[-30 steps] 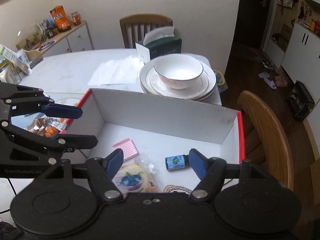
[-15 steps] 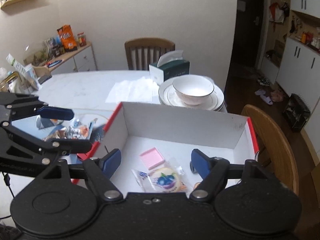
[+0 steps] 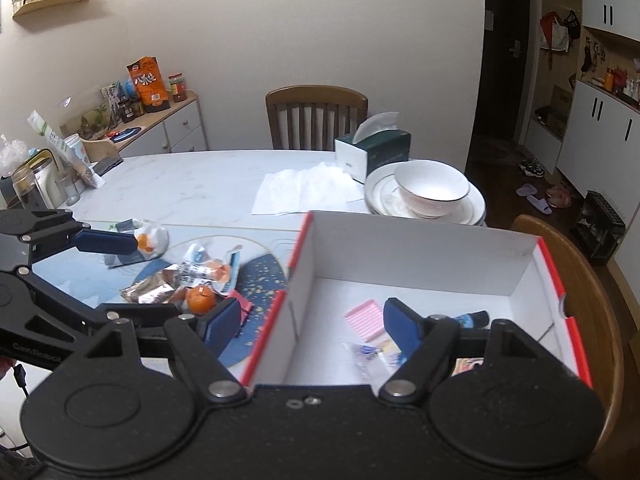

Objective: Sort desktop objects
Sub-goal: 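Withdraw both tools from the box back toward the pile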

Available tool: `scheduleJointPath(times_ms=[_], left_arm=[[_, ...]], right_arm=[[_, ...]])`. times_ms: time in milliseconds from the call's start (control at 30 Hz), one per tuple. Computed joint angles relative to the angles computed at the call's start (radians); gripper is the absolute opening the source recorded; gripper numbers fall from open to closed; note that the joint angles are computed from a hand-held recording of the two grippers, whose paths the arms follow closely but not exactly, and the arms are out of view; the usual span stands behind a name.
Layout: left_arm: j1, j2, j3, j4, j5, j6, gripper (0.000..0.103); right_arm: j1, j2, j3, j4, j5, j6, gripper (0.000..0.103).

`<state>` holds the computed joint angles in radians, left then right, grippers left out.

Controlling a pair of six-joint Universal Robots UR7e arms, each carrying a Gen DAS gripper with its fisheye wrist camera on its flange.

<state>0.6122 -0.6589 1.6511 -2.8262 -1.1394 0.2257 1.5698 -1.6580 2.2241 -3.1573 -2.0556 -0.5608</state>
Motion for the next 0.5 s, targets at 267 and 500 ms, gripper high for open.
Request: scheduleJointPath(times_ms=[267,500], left_arm=[[0.043,-0.058,0.056,-0.016,-0.002,0.028,0.103],[0.087,-0.094,0.077,0.009,-0.007,0.044,0.103]], right_arm=[[0.065,0.080,0.002,-0.059,-0.066,0.055,0.078],[0.108,0.157,-0.010,-0.088,-0.098,0.089,0.078]])
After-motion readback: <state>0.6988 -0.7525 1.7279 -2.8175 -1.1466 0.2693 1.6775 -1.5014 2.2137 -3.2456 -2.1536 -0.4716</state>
